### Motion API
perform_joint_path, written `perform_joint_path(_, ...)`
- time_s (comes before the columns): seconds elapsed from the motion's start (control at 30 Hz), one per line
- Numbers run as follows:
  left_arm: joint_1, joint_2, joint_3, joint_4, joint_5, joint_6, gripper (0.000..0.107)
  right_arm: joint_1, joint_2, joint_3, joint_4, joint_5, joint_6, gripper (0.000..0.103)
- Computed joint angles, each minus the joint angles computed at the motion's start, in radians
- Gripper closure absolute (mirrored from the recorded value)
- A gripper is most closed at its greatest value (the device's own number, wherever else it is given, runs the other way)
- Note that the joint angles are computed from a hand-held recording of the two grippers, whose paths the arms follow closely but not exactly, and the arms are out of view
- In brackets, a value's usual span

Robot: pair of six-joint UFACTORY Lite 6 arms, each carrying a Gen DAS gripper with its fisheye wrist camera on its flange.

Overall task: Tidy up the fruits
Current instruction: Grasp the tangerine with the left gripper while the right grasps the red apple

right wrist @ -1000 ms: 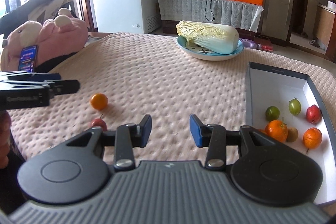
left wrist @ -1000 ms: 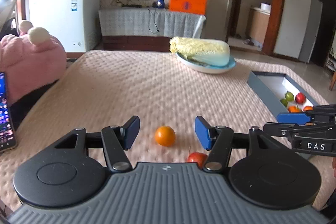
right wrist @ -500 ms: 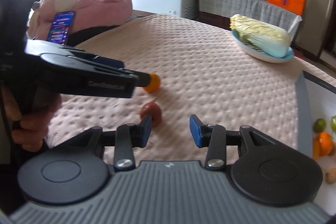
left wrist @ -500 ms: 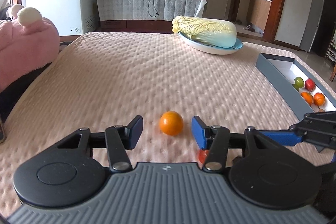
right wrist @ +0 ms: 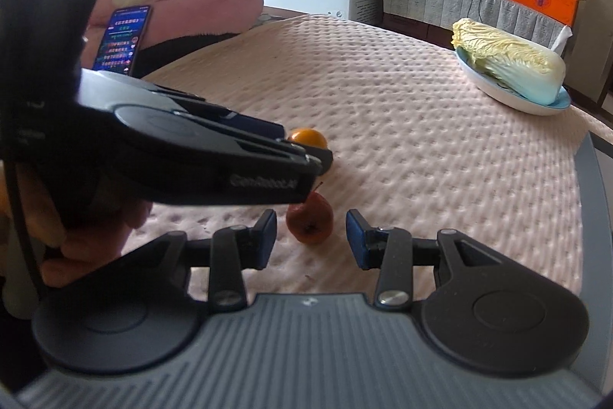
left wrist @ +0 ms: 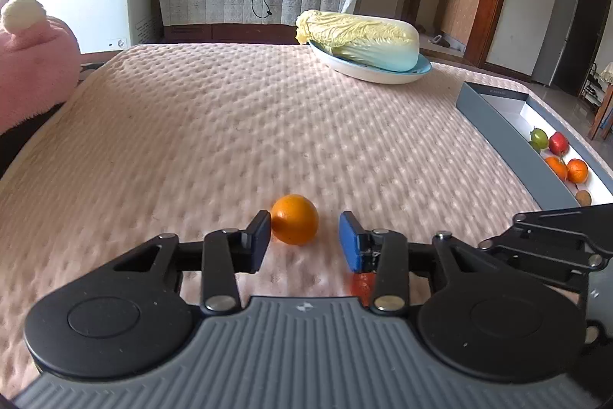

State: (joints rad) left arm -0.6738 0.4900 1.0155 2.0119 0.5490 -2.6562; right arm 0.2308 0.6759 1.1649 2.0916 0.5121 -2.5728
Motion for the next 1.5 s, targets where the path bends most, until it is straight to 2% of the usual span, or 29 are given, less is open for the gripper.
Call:
perform_joint_path(0.2,0.019,0.026,0.02,0.029,-0.014,-0.047,0.065,0.031,0.024,0.028,0.032,-0.045,-0.023,0.062)
perform_joint_path(0.6,0.031,0.08,0.067,-0.009,-0.013,-0.008,0.065,0.031,0.029,0.023,0.082,-0.048,-0.082,0.061)
perform_joint_path(0.77,0.031,0.088,0.078,-0.02,-0.013,0.006,0.063,0.036,0.041,0.039,0.088,-0.054,-0.08,0.062)
perform_joint_path(0.87,0.033,0.093,0.083,-0.012,-0.015,0.005,0.055,0.033,0.04,0.038,0.072,-0.051,-0.071,0.062)
perform_joint_path(0.97,0.028,0.105,0.1,-0.032,-0.011,0.028,0.055,0.024,0.042,0.042,0.021,-0.038,-0.033,0.071)
perform_joint_path(1.13,0.029,0.099,0.096,-0.035,-0.01,0.032,0.071,0.012,0.022,0.029,-0.025,-0.032,0.007,0.071)
perform_joint_path(1.37,0.016,0.083,0.098,-0.049,-0.011,0.047,0.071,-0.047,-0.035,-0.008,-0.071,-0.024,0.059,0.071)
perform_joint_path(1.5,-0.007,0.08,0.12,-0.112,-0.001,0.104,0.071,-0.106,-0.079,-0.042,-0.105,0.013,0.108,0.071)
